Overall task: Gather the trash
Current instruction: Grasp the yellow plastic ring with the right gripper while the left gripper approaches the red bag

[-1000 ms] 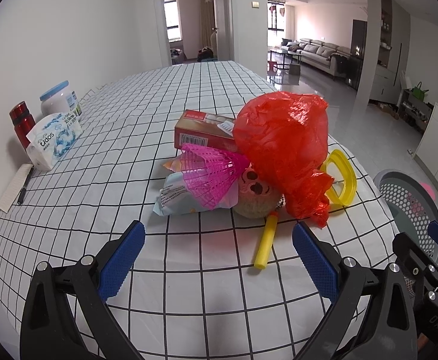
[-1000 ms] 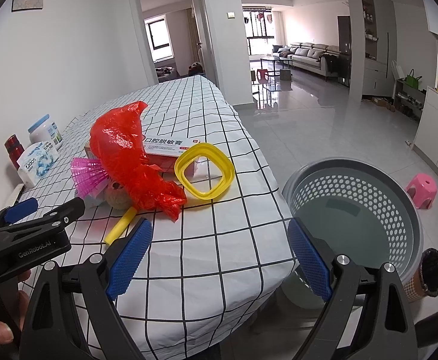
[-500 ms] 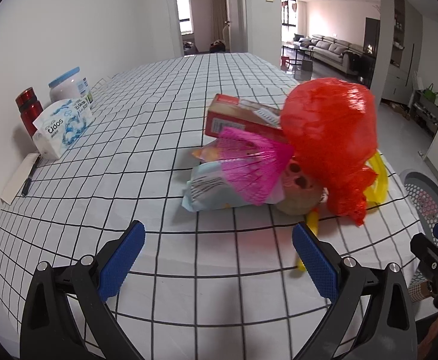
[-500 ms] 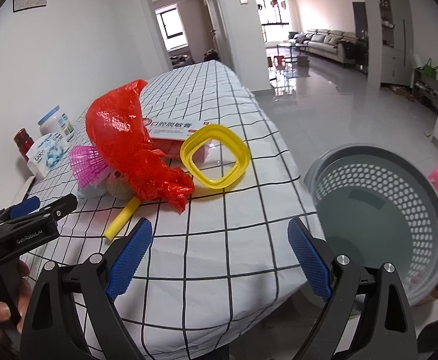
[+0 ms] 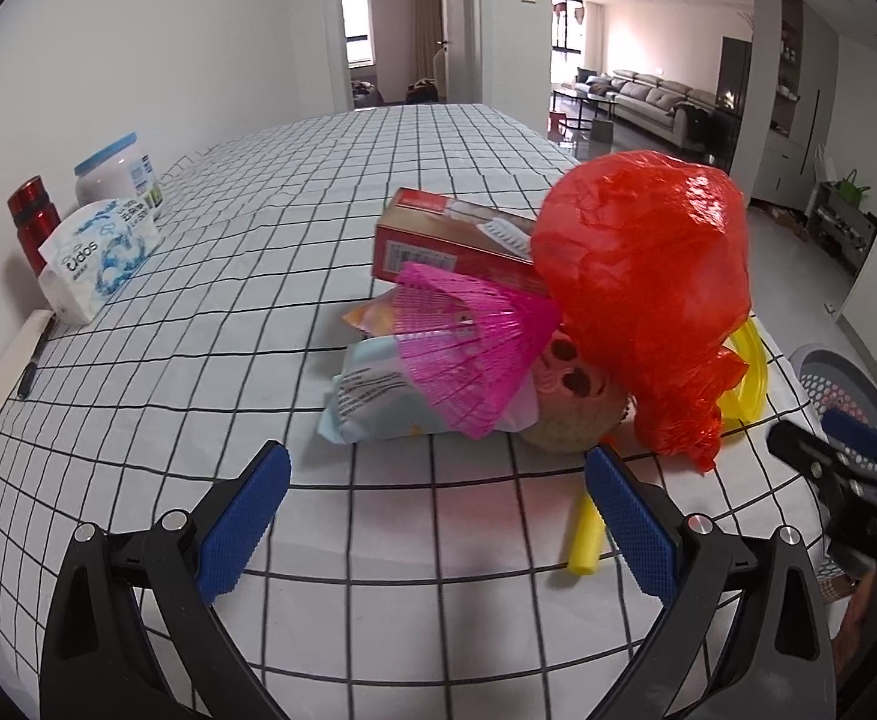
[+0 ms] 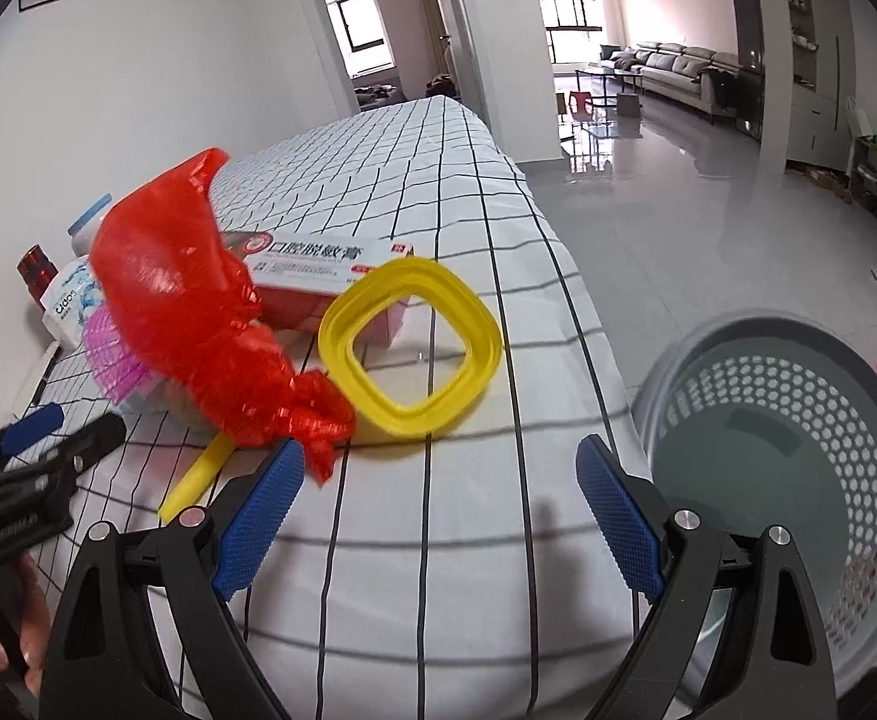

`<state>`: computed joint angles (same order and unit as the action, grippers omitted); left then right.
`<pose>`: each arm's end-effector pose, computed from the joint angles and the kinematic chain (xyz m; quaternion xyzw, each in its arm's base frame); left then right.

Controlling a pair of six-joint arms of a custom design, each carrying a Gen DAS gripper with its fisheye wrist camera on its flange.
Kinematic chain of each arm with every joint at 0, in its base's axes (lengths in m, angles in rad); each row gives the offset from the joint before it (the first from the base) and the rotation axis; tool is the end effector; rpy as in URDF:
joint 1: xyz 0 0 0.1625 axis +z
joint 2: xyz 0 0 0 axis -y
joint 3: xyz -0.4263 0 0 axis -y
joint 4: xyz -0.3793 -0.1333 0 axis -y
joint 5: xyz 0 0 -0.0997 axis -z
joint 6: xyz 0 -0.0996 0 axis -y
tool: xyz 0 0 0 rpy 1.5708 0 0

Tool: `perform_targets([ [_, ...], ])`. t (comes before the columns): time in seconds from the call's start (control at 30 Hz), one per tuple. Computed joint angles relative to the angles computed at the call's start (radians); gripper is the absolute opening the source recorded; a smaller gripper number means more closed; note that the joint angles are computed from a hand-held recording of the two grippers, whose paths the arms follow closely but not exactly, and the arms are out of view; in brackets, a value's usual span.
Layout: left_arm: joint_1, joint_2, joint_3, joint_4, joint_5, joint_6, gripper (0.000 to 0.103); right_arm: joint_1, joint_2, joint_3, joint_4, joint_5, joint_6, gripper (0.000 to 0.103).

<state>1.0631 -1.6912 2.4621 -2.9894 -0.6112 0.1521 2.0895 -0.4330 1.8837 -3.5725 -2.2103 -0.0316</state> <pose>0.0250 -0.3971 0.3360 0.1335 0.8432 -0.3552 0.3808 0.3414 -0.4490 -0.0511 0.1659 -0.9024 0.3236 0.2313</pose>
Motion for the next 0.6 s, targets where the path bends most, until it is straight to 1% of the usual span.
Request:
perform_targets([
  [0.13,-0.006,0.005,0.003,0.003,-0.004,0.002,0.097,-0.022,-0.005,-0.037,0.076,0.017,-0.03,0.088],
  [0.4,-0.006,0.014,0.005,0.012,-0.011,-0.002,0.097,-0.037,0.01,-0.117,0.185,0.023,-0.073,0.088],
  [0.5,-0.012,0.013,0.009,0.016,-0.008,-0.008,0.097,-0.043,0.009,-0.14,0.235,0.038,-0.075,0.088],
  [0.6,-0.019,0.011,0.015,0.022,-0.005,-0.017,0.097,-0.047,0.018,-0.166,0.263,0.041,-0.086,0.088],
])
